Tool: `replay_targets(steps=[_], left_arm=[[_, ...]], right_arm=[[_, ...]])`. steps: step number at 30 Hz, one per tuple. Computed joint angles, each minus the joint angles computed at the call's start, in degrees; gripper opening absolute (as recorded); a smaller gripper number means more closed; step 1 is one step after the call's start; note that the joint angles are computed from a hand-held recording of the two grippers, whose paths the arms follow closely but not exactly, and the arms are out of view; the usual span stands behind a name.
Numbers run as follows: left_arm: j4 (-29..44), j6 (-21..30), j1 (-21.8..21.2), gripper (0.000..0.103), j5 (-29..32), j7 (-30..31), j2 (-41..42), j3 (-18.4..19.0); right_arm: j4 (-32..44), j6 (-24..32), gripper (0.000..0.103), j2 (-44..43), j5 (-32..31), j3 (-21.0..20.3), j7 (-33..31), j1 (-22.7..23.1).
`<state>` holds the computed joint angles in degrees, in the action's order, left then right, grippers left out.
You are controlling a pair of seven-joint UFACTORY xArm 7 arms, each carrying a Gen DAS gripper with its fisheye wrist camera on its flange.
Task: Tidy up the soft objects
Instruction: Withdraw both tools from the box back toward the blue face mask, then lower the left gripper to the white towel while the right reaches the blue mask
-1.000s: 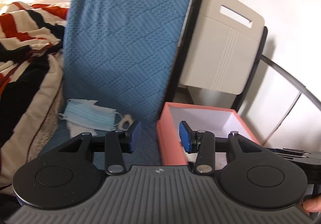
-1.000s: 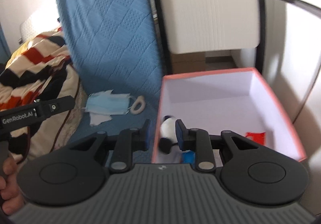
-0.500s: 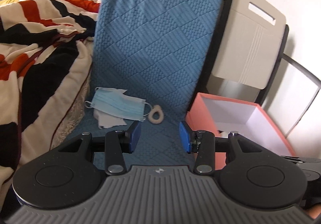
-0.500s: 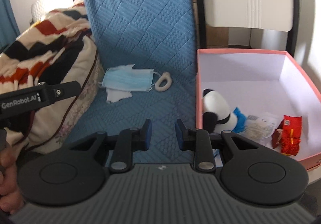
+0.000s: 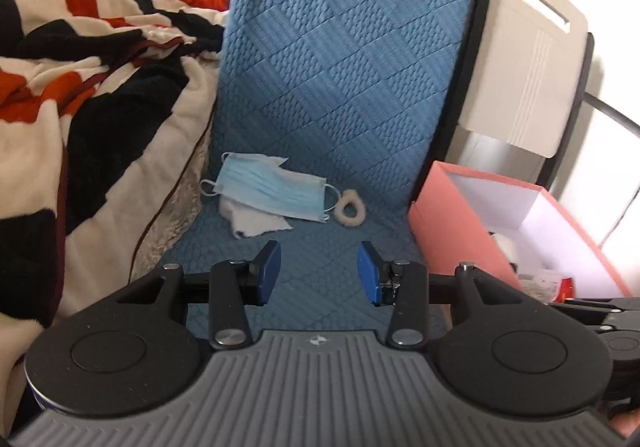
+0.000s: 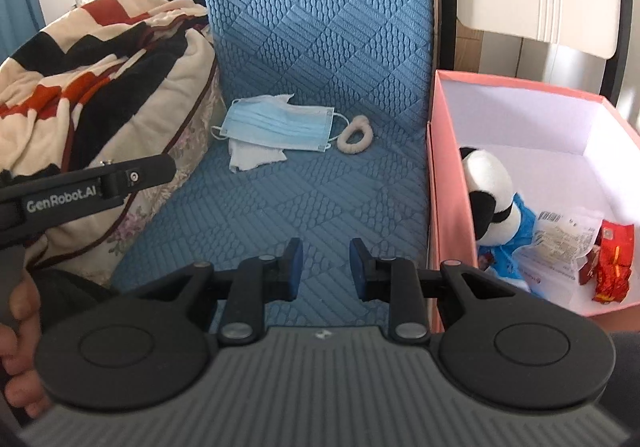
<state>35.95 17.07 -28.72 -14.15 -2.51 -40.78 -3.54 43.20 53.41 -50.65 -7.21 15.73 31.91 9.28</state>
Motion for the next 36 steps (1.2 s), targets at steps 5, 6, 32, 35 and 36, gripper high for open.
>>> replay_targets(steps=[5, 6, 32, 35, 36], left_arm=[[-1.43, -3.33, -1.12, 0.048, -0.57, 2.27, 3.11, 1.65], [-1.38, -3.43, -0.92, 0.048, -0.42, 2.48, 3.84, 1.77], [18.01, -5.66, 1.36, 0.058, -16.53, 14.67, 32.5, 5.7], [21.76, -3.13, 3.71, 0.057, -17.64, 16.69, 36.45, 4.8], [23.53, -1.18, 4.52, 0.057, -18.85, 16.98, 37.75, 4.6]], right_arm=[[-0.89, -2.04, 0.029, 1.55, 0.44, -0.48, -0.51, 0.72], [-0.75, -2.62, 0.029, 2.23, 0.34, -0.56, -0.98, 0.87], [7.43, -19.45, 0.029, 26.06, -2.46, -5.29, -13.32, 0.55], [9.76, -19.59, 0.029, 30.0, -3.13, -5.88, -15.43, 0.21], [10.41, -19.87, 0.029, 31.18, -3.08, -6.24, -16.29, 0.28]])
